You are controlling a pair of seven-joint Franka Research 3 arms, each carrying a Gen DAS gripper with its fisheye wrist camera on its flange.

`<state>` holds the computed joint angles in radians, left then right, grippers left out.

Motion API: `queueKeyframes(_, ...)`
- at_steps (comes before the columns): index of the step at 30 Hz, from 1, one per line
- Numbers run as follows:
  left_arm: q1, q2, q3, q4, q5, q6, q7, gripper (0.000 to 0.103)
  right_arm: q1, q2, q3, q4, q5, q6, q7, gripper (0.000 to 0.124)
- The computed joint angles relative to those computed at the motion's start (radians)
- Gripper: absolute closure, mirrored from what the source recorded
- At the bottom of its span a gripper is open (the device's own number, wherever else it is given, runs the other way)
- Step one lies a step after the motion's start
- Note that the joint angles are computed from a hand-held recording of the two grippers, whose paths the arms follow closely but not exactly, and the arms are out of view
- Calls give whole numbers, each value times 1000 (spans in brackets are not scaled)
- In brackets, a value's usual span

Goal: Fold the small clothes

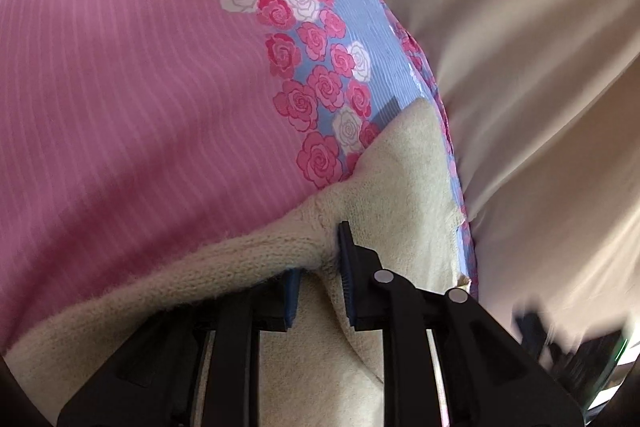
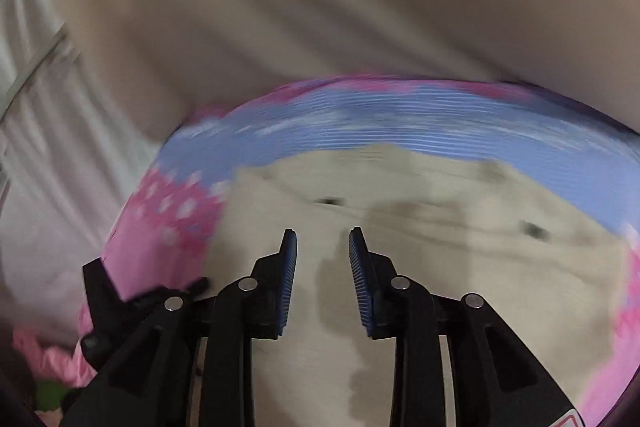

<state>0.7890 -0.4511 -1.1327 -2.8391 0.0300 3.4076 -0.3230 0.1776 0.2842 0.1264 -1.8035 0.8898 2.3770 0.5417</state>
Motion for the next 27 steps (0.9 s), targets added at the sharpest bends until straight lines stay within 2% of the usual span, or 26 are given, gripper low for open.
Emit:
queueKeyframes(2, 6, 9, 2, 5, 12, -2, 15, 85, 82, 98, -7, 122, -107, -19, 71, 91)
queueKeyframes(3, 36, 21, -17, 17, 16, 3, 23, 85, 124, 143, -17, 175, -160, -6, 105, 91)
queueKeyframes(7, 66, 36, -46, 9, -8, 53, 45, 85, 206, 315, -34, 394, -361, -45, 276, 77)
queueKeyframes(8, 75, 35, -58, 6, -18, 65, 54, 85, 217, 351, -35, 444, -402, -78, 308, 78)
queueKeyframes(9, 83, 35, -70, 5, -29, 72, 64, 85, 218, 361, -27, 460, -423, -114, 321, 87)
queueKeyframes(10, 86, 33, -77, 3, -37, 78, 73, 85, 213, 381, -16, 490, -430, -141, 322, 118)
queueKeyframes(13, 106, 34, -106, -1, -66, 101, 87, 85, 166, 358, 54, 458, -338, -79, 228, 120)
queueKeyframes(15, 132, 31, -137, 1, -83, 110, 92, 85, 170, 385, 56, 483, -316, -52, 229, 123)
queueKeyframes(16, 133, 25, -142, 4, -85, 102, 93, 85, 195, 414, 26, 518, -351, -59, 272, 124)
queueKeyframes(17, 129, 15, -140, 10, -79, 81, 97, 85, 202, 468, 19, 581, -443, -92, 367, 122)
queueKeyframes(18, 124, 8, -134, 17, -67, 60, 98, 85, 186, 497, 31, 609, -467, -121, 413, 123)
queueKeyframes(19, 122, 4, -128, 20, -54, 49, 96, 85, 152, 491, 55, 602, -424, -120, 404, 124)
queueKeyframes(20, 123, 3, -126, 20, -42, 51, 91, 85, 139, 456, 55, 561, -393, -93, 405, 120)
queueKeyframes(21, 126, 6, -124, 17, -34, 62, 84, 85, 99, 402, 82, 485, -321, -51, 366, 112)
queueKeyframes(22, 129, 13, -123, 12, -32, 78, 78, 85, 33, 338, 131, 397, -227, -22, 293, 111)
queueKeyframes(24, 98, 43, -87, -4, -44, 118, 70, 85, -66, 205, 174, 223, -60, 35, 145, 105)
queueKeyframes(25, 56, 55, -46, -16, -53, 134, 72, 83, -88, 132, 152, 135, 29, 56, 72, 90)
queueKeyframes(26, -21, 52, 26, -37, -51, 140, 76, 78, -95, 57, 96, 48, 119, 52, -6, 78)
queueKeyframes(27, -109, 13, 103, -61, -30, 109, 67, 75, -74, -10, 16, -39, 182, 65, -64, 75)
